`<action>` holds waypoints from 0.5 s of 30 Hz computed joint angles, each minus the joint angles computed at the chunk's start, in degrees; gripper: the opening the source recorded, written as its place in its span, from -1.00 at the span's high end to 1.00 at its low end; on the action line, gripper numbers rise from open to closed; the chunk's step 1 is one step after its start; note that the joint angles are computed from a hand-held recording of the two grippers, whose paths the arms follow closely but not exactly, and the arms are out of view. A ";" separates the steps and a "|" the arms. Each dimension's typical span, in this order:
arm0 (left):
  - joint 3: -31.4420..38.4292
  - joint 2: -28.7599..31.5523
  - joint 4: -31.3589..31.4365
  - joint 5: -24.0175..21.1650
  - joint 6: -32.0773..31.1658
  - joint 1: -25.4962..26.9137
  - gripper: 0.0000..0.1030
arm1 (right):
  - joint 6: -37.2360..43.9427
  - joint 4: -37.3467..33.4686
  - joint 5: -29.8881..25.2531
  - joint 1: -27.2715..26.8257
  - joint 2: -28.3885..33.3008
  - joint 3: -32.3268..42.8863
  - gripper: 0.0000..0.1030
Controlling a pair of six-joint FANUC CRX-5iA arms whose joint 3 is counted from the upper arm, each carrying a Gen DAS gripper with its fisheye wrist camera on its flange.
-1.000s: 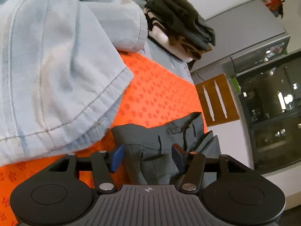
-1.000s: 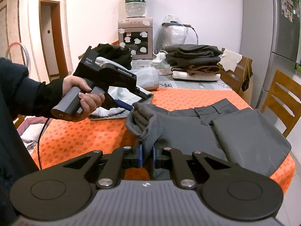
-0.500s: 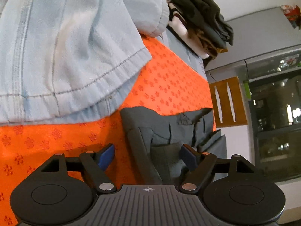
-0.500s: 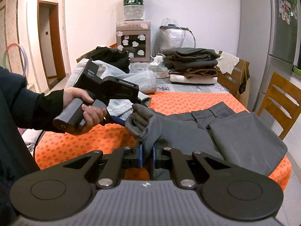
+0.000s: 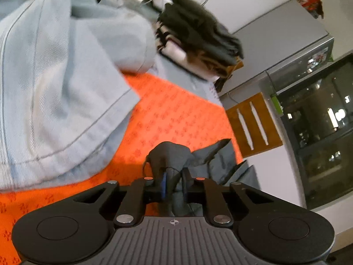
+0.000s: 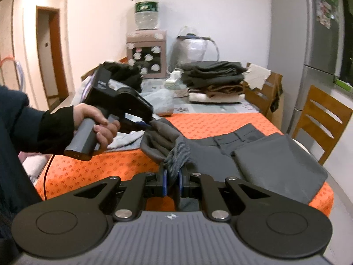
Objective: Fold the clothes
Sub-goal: 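Lift the trouser leg with both tools and fold it over the waistband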
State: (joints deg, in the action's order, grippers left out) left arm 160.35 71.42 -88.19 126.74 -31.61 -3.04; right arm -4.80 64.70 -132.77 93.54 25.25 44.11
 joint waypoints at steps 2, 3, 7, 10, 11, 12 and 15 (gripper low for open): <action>-1.04 -1.34 -1.16 -1.28 -0.92 -0.74 0.75 | -0.50 1.36 -1.32 0.52 -0.22 -0.01 0.78; -1.42 -2.06 -1.94 -1.83 -1.50 -1.35 0.76 | -0.64 2.08 -2.06 0.82 -0.43 -0.14 0.79; -2.28 -4.75 -6.43 -3.56 -3.64 -5.70 0.78 | -2.60 4.63 -5.02 2.91 -3.58 -3.88 0.79; -3.59 -7.28 -13.16 -3.64 -4.92 -11.26 0.78 | -5.35 5.63 -7.60 5.34 -7.97 -9.37 0.80; -3.93 -8.03 -15.78 -3.30 -5.09 -13.46 0.78 | -6.95 5.65 -8.45 6.49 -9.94 -11.87 0.80; -4.56 -8.89 -19.06 -2.97 -5.38 -16.17 0.78 | -8.44 5.74 -9.37 7.66 -11.81 -14.18 0.80; -7.46 -11.49 -31.37 -1.76 -8.17 -25.66 0.79 | -15.35 5.14 -12.48 12.49 -18.76 -22.80 0.80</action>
